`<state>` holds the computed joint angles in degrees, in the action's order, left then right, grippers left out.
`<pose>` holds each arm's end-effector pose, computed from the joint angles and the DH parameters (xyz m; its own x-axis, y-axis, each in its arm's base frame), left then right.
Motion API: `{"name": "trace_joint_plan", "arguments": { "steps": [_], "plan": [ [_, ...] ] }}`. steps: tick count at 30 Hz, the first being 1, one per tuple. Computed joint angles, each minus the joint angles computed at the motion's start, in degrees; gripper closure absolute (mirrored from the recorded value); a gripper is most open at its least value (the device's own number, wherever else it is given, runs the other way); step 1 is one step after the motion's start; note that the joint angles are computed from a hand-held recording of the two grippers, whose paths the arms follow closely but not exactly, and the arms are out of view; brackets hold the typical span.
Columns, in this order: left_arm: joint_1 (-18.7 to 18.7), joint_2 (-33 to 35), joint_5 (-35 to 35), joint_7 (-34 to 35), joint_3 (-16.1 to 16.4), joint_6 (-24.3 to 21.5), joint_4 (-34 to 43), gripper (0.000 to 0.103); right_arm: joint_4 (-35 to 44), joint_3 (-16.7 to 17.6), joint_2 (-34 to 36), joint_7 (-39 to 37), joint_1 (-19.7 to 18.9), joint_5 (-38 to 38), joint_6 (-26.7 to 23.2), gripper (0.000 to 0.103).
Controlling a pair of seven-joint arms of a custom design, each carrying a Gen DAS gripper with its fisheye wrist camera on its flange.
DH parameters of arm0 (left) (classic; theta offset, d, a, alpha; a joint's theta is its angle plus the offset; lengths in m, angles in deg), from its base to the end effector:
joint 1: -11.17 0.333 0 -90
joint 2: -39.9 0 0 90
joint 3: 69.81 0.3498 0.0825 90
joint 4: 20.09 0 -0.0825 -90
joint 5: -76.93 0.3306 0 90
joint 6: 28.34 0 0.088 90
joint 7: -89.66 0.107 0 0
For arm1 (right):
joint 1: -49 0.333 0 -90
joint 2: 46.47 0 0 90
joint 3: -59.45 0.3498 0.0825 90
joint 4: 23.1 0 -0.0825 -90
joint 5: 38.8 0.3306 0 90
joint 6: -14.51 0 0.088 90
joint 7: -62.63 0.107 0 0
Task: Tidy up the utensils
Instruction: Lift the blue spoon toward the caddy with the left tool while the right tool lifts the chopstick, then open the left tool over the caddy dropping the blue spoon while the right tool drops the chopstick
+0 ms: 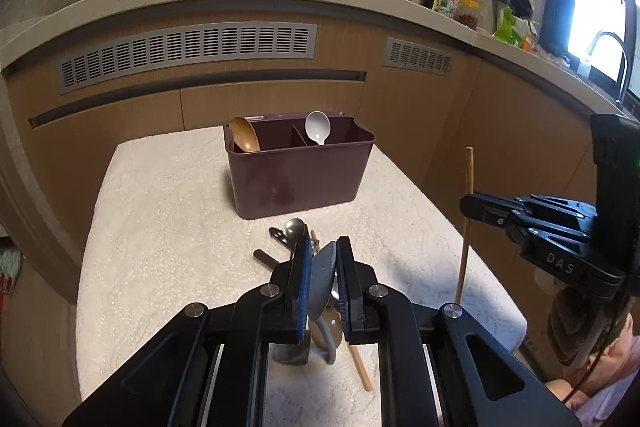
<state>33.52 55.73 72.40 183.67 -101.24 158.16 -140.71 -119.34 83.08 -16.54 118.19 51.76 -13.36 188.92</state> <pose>0.5934 -0.0546 0.4834 -0.1273 -0.9814 0.1435 -0.6229 -0.0335 -0.7815 0.6580 0.2188 0.4709 0.5145 -0.8514 -0.1025 -0.5659 -0.2473 -0.7865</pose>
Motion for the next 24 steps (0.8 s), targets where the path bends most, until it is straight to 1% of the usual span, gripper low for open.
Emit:
{"name": "trace_joint_plan", "arguments": {
  "steps": [1,2,3,5,6,7,8,10,12,13,14,15,16,17,18,20,22,23,24],
  "plan": [
    [-2.2,0.0,0.1,-0.5,2.4,-0.1,0.3,0.090,-0.3,0.3,-0.2,-0.2,-0.2,0.1,0.3,0.098],
    [-3.1,-0.1,0.2,-0.7,3.5,-0.4,0.5,0.090,-0.5,0.6,-0.3,-0.4,-0.4,0.1,0.5,0.098],
    [-2.2,0.1,0.3,-0.4,2.5,-0.5,0.5,0.090,-0.7,0.7,-0.4,-0.6,-0.6,0.2,0.7,0.098],
    [2.7,0.8,-1.4,1.5,-3.0,-2.0,0.5,0.089,-1.1,0.8,-0.5,-0.6,-0.7,0.1,1.0,0.098],
    [3.3,0.9,-1.8,1.9,-3.6,-2.3,0.5,0.089,-1.2,1.0,-0.6,-0.7,-0.9,0.0,1.1,0.098],
    [2.2,0.7,-1.2,1.1,-2.3,-2.5,0.4,0.089,-1.3,0.9,-0.6,-0.6,-0.9,0.0,1.2,0.098],
    [0.5,0.5,-2.3,2.0,-0.5,-2.8,0.4,0.089,-1.3,0.9,-0.6,-0.5,-0.9,-0.1,1.3,0.098],
    [-3.2,0.5,-2.5,2.1,3.2,-3.8,0.6,0.089,-1.4,1.1,-0.6,-0.5,-1.1,-0.2,1.3,0.098],
    [-8.0,0.7,-2.5,1.2,8.1,-4.3,1.0,0.090,-1.6,1.3,-0.6,-0.5,-1.2,-0.4,1.6,0.098],
    [-9.0,1.0,-2.6,1.4,9.2,-4.3,1.2,0.094,-1.7,1.4,-0.6,-0.6,-1.3,-0.5,1.7,0.098],
    [-10.9,1.0,-2.6,0.9,11.2,-3.9,1.3,0.097,-1.8,1.5,-0.6,-0.7,-1.4,-0.6,1.9,0.098],
    [-12.2,1.1,-1.6,-0.5,12.7,-3.5,1.3,0.097,-2.0,1.6,-0.7,-0.6,-1.4,-0.7,2.2,0.098],
    [-11.9,1.1,-2.8,0.5,12.3,-3.2,1.3,0.097,-2.1,1.2,-0.8,-0.3,-1.1,-0.9,2.5,0.098],
    [-10.8,1.3,-3.2,0.7,11.1,-2.8,1.3,0.097,-2.3,1.0,-0.8,0.0,-1.0,-1.2,2.8,0.098],
    [-10.8,1.3,-3.4,0.5,11.1,-2.6,1.5,0.097,-2.3,1.1,-0.8,0.3,-1.0,-1.4,2.9,0.098],
    [-9.2,1.2,-3.7,0.7,9.3,-1.8,1.7,0.097,-2.1,1.4,-0.8,0.7,-1.3,-1.8,3.0,0.098],
    [-6.9,0.6,-3.6,1.5,6.8,-1.2,2.5,0.097,-1.7,2.4,-0.8,0.8,-2.2,-1.8,3.1,0.098],
    [-6.9,0.1,-3.4,1.5,6.8,-0.8,3.0,0.097,-1.2,3.1,-0.8,0.6,-2.7,-1.8,2.9,0.098],
    [-7.4,-0.4,-2.9,1.6,7.6,-0.1,4.1,0.097,-0.4,3.6,-0.8,0.4,-3.0,-1.9,3.0,0.098]
  ]
}}
